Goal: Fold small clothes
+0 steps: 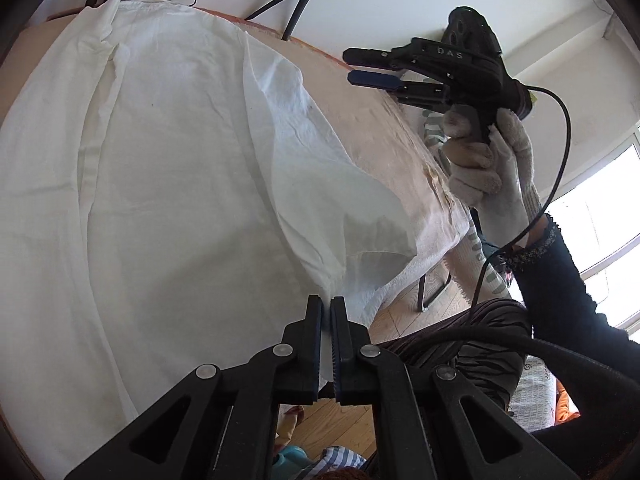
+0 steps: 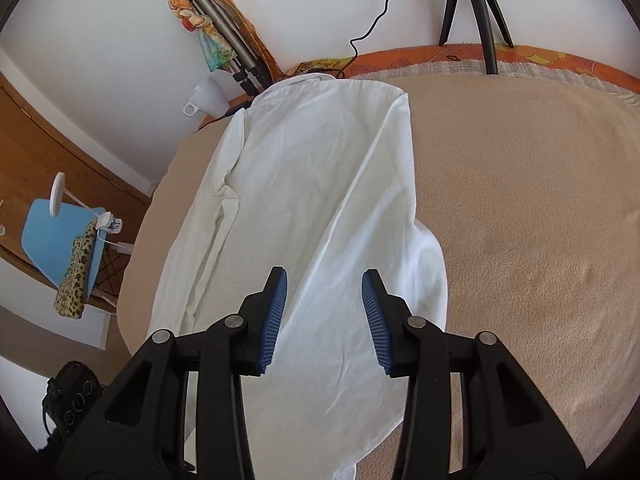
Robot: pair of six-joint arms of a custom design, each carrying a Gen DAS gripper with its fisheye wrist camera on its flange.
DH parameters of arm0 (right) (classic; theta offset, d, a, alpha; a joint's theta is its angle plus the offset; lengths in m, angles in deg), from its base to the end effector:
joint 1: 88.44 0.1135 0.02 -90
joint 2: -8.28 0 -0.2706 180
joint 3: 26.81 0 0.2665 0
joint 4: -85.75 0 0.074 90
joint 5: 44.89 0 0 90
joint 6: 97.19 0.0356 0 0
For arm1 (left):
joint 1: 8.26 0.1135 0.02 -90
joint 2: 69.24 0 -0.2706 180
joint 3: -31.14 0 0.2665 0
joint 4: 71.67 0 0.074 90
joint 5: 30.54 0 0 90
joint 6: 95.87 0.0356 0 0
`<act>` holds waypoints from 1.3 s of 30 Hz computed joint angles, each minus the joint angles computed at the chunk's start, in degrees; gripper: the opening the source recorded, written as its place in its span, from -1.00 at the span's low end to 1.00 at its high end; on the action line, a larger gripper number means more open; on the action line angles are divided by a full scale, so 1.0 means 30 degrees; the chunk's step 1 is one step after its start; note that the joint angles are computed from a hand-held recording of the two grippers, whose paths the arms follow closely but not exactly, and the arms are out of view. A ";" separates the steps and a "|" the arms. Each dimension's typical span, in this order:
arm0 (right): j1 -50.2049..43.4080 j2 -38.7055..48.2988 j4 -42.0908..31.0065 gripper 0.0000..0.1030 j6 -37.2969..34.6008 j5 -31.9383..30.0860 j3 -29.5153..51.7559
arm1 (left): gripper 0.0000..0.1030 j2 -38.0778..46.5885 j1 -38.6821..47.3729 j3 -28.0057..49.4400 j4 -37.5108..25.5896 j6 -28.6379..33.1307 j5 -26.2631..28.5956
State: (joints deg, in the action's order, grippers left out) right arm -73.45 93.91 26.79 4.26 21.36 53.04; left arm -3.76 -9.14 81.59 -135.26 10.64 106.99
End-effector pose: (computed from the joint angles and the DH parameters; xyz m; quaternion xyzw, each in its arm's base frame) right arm 0.2958 0.0940 0.2601 -0.0745 0.9531 0.2444 0.1624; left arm 0.1840 -0.0291 0.1945 0.1772 0.8942 -0.3849 0.1444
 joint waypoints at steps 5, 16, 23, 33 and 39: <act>-0.0928 -0.7569 -0.3774 -0.18 -0.1022 -0.1263 -0.3106 | -0.85 -0.0807 -0.0942 -0.0445 0.0806 -0.1254 -0.0613; 0.4815 -1.4168 -0.4937 0.26 0.1306 0.0813 -0.8694 | -0.79 -0.1171 -0.1407 -0.0779 0.2003 -0.2390 -0.0967; 0.8686 -1.2425 -0.2813 -0.03 0.1979 0.3942 -0.9105 | -0.79 -0.1583 -0.1304 -0.0708 0.1867 -0.2392 -0.1365; -0.2122 -1.2248 -0.1338 -0.84 0.2735 -1.2529 -1.2433 | -0.79 -0.2181 -0.1466 -0.0309 0.1522 -0.2498 -0.1621; -0.3740 -1.0960 -0.3671 -0.84 0.1116 -0.9405 -1.2879 | -0.79 -0.2191 -0.3003 -0.1360 0.2640 -0.3027 -0.3708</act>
